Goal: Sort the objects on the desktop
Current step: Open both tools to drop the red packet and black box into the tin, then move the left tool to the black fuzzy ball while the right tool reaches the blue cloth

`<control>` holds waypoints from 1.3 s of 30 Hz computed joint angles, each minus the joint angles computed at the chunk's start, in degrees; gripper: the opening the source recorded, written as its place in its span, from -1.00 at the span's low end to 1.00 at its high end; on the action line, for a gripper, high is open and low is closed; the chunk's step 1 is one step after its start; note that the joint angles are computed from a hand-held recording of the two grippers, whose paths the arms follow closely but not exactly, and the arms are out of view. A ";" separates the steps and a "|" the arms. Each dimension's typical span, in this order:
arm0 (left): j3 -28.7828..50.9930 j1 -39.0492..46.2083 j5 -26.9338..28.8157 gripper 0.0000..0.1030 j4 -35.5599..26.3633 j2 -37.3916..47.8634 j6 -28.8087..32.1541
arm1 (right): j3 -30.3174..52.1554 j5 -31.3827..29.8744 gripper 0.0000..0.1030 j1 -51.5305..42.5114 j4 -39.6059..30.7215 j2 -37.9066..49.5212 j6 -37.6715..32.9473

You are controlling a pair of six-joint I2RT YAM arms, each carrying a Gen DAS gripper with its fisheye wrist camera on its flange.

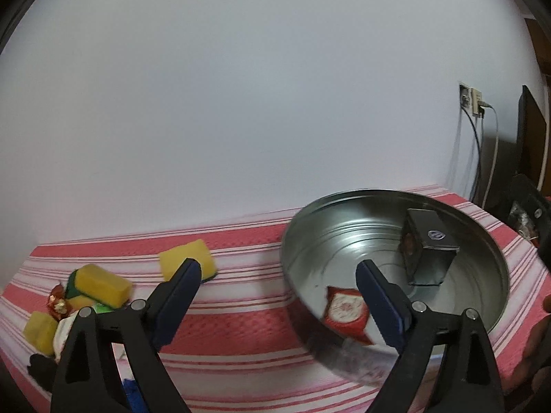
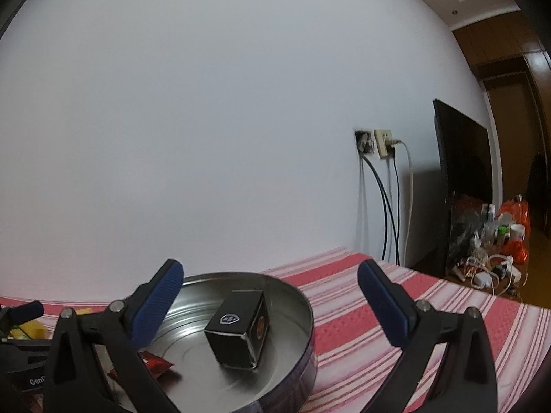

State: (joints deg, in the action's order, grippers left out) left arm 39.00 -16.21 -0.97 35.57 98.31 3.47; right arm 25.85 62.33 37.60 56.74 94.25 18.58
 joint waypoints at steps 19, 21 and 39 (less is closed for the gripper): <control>-9.72 10.91 6.31 0.80 0.18 -7.88 2.80 | 10.52 5.04 1.00 10.16 -23.16 2.51 14.50; -9.61 12.81 7.90 0.80 -1.20 -8.34 2.94 | 12.26 4.57 1.00 10.93 -27.30 3.04 17.39; -3.73 38.01 24.94 0.80 -17.47 -7.00 11.75 | 32.00 -3.98 1.00 18.48 -44.11 15.64 25.51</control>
State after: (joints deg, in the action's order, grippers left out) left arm 35.27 21.80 23.97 18.10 91.31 15.23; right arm 57.85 58.34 56.08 12.63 109.88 44.09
